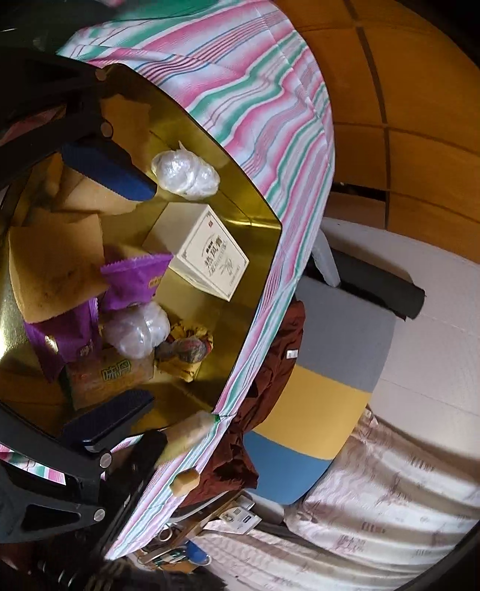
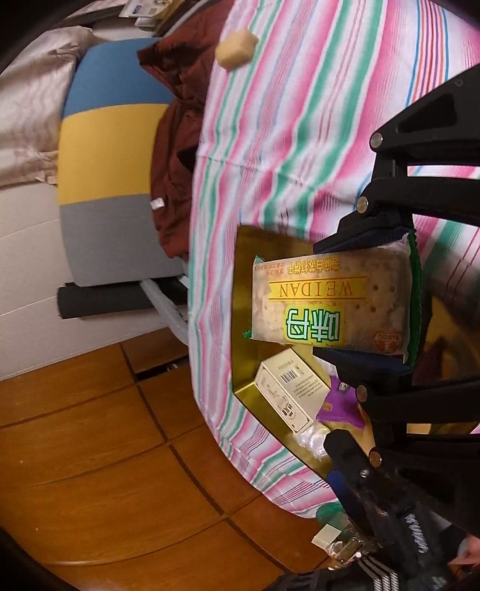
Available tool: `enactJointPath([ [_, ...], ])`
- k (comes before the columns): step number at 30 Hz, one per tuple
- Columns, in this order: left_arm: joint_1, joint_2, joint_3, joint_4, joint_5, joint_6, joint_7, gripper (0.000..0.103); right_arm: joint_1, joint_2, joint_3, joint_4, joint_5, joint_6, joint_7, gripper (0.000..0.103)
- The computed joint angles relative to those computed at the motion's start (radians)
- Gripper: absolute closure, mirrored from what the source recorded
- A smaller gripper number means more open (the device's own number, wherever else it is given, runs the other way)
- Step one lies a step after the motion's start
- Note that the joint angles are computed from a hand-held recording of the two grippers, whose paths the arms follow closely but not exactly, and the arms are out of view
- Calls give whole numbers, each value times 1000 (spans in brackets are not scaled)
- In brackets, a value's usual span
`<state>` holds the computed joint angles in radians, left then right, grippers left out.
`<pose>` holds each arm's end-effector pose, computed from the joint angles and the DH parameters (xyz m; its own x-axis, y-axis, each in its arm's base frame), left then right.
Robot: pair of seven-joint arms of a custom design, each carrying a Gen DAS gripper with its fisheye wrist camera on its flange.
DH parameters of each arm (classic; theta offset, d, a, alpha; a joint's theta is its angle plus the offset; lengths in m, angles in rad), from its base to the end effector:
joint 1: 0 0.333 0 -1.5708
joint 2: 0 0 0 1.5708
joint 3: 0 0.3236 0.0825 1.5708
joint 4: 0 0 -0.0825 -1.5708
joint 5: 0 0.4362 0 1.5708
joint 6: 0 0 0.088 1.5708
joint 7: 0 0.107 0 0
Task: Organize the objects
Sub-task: 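Open the right tool over the gold tray to drop the cracker packet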
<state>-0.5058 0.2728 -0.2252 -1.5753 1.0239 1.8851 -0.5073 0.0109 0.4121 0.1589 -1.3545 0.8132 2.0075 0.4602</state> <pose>0.5813 -0.4132 0.5136 0.7389 -0.5977 0.3111 -0.2157 -0.6471 -0.7312 0.7487 0.1494 0.5338 0.8639 -0.4362 -0.2517 -0.4689 -0.5140 -0.7183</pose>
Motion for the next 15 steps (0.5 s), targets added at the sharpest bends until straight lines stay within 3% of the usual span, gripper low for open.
enactJointPath([
  [10,7,-10,-3,-11,-2,9,-21,1,53,15,-6,-11,-100,88,109,55],
  [15,8,-6,-3,-9,-7,19,-20,1,26,-20,12,-58,-49,131,67,54],
])
